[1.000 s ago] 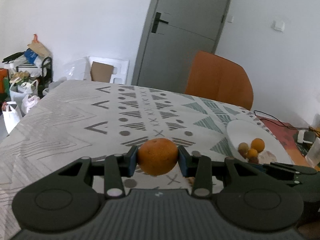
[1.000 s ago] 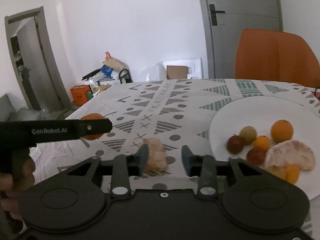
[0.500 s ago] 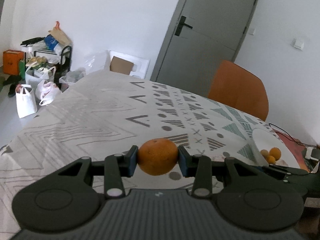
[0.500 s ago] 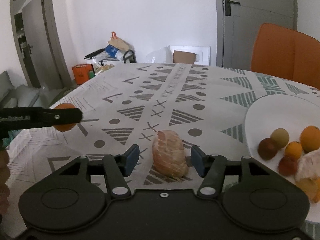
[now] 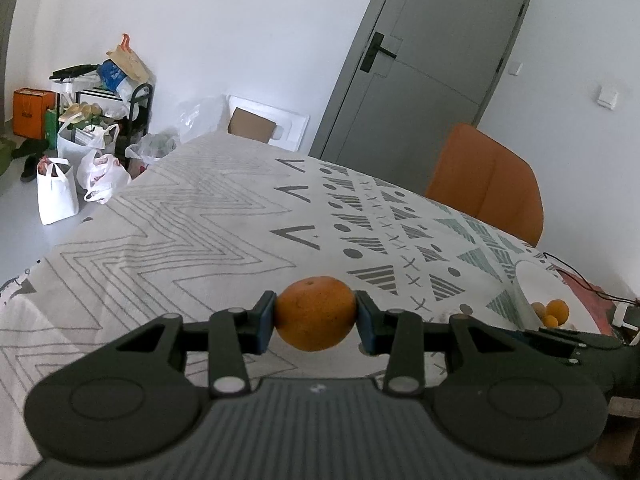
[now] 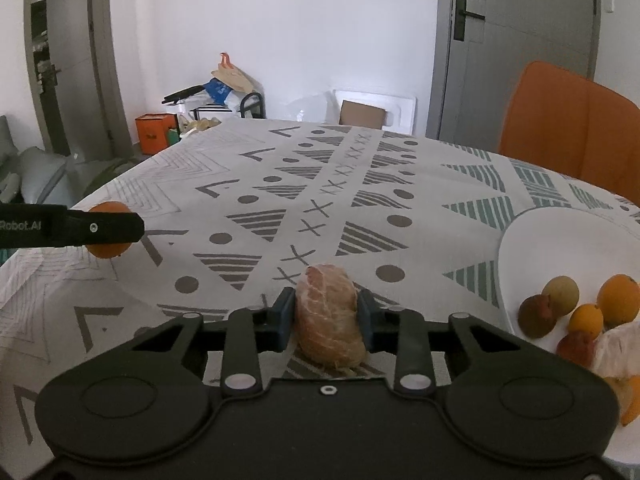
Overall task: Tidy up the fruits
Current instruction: 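Open the left gripper over the bowl while the right gripper carries the peeled piece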
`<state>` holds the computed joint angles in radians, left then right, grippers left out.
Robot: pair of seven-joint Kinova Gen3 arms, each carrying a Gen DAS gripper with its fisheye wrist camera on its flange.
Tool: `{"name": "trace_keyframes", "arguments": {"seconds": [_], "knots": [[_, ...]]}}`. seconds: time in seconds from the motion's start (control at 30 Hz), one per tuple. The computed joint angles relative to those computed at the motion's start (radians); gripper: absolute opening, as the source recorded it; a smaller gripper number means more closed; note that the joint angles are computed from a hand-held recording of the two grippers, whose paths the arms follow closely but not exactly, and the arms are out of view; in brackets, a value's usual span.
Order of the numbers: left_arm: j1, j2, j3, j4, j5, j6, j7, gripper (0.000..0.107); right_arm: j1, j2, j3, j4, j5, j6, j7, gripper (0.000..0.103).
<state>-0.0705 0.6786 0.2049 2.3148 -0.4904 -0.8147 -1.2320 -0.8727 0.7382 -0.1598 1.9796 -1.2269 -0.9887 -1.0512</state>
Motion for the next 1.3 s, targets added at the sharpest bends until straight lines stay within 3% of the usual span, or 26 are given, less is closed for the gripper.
{"name": "trace_keyframes", "arguments": {"seconds": [0.4,0.73,1.3], "knots": [[0.040,-0.043,-0.005,0.044,0.019,-0.042,-0.038,0.041,-0.128,0.002,-0.032,0.081,-0.051,-0.306,-0.016,0.028],[0.120,-0.066,0.000,0.038,0.060,-0.039,-0.079,0.041,-0.143,0.002,-0.062,0.148,-0.092,-0.431,-0.094,0.020],[0.267,-0.075,0.031,-0.042,0.114,0.032,-0.144,0.041,-0.184,0.028,-0.060,0.287,-0.203,-0.568,-0.321,0.020]]}}
